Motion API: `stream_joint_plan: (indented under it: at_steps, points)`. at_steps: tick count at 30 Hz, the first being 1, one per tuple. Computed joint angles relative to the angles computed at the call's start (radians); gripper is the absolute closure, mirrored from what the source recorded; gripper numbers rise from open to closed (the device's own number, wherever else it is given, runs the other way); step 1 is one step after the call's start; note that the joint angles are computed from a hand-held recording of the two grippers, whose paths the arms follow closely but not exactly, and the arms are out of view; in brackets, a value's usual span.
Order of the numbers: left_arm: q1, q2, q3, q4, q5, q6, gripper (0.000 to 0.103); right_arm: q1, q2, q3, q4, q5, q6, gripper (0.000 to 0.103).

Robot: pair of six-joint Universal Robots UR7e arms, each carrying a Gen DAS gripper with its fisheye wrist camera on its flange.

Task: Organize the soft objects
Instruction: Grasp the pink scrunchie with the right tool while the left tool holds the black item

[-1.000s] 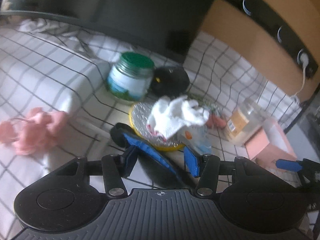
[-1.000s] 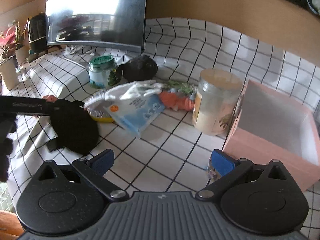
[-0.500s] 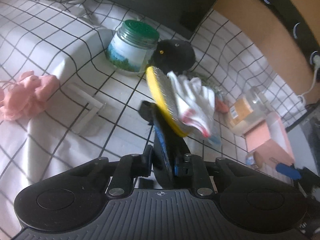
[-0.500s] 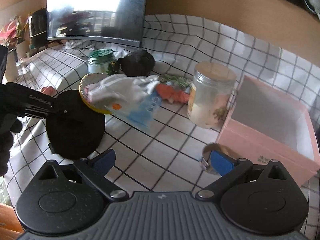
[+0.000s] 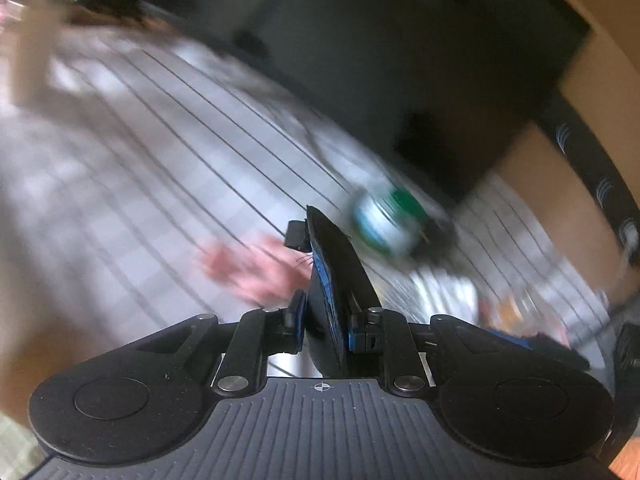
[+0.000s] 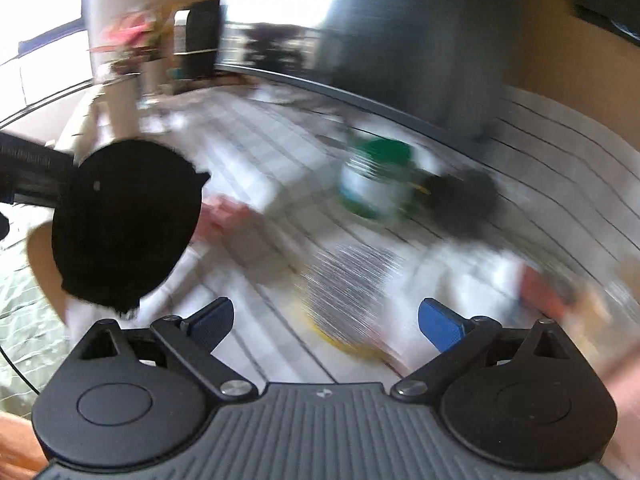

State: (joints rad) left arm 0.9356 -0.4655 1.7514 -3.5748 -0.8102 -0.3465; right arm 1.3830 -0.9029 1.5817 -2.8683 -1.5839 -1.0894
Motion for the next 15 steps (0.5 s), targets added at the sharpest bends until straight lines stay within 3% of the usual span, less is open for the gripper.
stream_joint_plan:
  at_steps: [7, 9, 10, 12, 13, 14, 15]
  points:
    - [0.006, -0.083, 0.113, -0.140, 0.110, 0.008, 0.082, 0.099, 0.190, -0.149, 0.052, -0.025, 0.017, 0.004]
    - [0.014, -0.093, 0.126, -0.146, 0.108, -0.003, 0.082, 0.119, 0.242, -0.196, 0.059, -0.080, 0.015, 0.014]
    - [0.019, -0.098, 0.132, -0.143, 0.103, -0.007, 0.082, 0.130, 0.264, -0.215, 0.060, -0.118, 0.013, 0.030]
    - [0.032, -0.101, 0.133, -0.131, 0.082, -0.011, 0.082, 0.144, 0.285, -0.238, 0.081, -0.170, 0.010, 0.050]
    - [0.039, -0.101, 0.129, -0.124, 0.066, -0.011, 0.082, 0.144, 0.280, -0.236, 0.085, -0.168, 0.010, 0.058]
    - [0.047, -0.100, 0.121, -0.114, 0.046, -0.011, 0.082, 0.142, 0.266, -0.232, 0.103, -0.161, 0.019, 0.076]
    - [0.056, -0.101, 0.116, -0.110, 0.024, -0.002, 0.082, 0.140, 0.250, -0.229, 0.125, -0.155, 0.034, 0.084]
